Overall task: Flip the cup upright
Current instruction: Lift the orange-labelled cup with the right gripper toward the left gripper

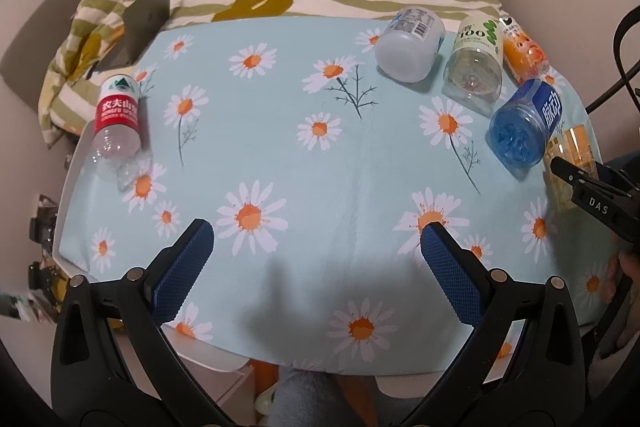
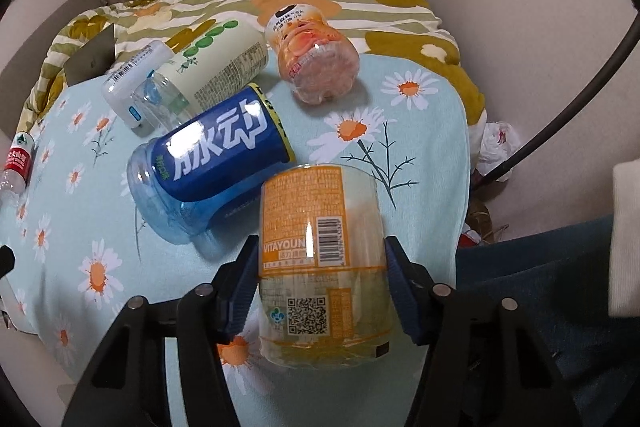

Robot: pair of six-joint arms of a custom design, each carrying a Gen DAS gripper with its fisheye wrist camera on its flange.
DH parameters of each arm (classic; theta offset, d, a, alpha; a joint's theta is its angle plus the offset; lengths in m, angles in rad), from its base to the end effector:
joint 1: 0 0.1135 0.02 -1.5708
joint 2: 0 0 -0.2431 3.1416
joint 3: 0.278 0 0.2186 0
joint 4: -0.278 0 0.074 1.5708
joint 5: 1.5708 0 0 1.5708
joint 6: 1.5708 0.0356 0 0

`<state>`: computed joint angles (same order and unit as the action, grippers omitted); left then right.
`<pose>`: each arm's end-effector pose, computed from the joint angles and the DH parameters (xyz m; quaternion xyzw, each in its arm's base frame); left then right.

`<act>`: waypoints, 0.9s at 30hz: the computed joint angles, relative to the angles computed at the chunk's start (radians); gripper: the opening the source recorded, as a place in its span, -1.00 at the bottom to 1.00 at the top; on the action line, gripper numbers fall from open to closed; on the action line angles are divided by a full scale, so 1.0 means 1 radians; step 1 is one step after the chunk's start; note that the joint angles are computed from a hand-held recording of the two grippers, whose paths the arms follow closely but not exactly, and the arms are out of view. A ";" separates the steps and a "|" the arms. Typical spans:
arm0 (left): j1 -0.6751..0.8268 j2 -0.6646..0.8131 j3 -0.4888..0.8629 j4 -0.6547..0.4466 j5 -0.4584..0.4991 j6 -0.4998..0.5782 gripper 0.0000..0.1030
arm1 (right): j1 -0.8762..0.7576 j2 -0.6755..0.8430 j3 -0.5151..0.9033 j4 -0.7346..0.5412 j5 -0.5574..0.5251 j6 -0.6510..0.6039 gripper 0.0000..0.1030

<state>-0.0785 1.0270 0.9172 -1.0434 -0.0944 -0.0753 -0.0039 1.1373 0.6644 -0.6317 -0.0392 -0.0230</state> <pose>0.1539 -0.0087 0.2581 -0.0082 0.9772 0.0301 0.2100 0.1816 0.0007 0.1939 -0.0138 0.9727 0.0160 0.2312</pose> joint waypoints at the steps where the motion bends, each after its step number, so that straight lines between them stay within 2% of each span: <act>1: 0.003 -0.004 0.002 -0.004 0.001 0.002 1.00 | 0.002 -0.005 0.002 -0.004 -0.003 0.004 0.08; 5: 0.036 -0.026 0.024 -0.033 0.019 0.033 1.00 | 0.024 -0.040 0.024 -0.048 0.007 0.028 0.08; 12: 0.189 -0.058 0.098 -0.100 0.117 0.187 1.00 | 0.111 -0.114 0.137 -0.206 0.046 0.129 0.08; 15: 0.305 -0.060 0.132 -0.130 0.187 0.303 1.00 | 0.215 -0.139 0.187 -0.269 0.096 0.229 0.08; 20: 0.575 -0.018 0.182 -0.178 0.339 0.557 1.00 | 0.478 -0.125 0.267 -0.341 0.196 0.488 0.08; 22: 0.709 0.021 0.205 -0.203 0.404 0.688 1.00 | 0.590 -0.095 0.288 -0.347 0.238 0.596 0.08; 27: 0.955 0.140 0.243 -0.222 0.484 0.950 1.00 | 0.854 0.042 0.328 -0.295 0.309 0.852 0.08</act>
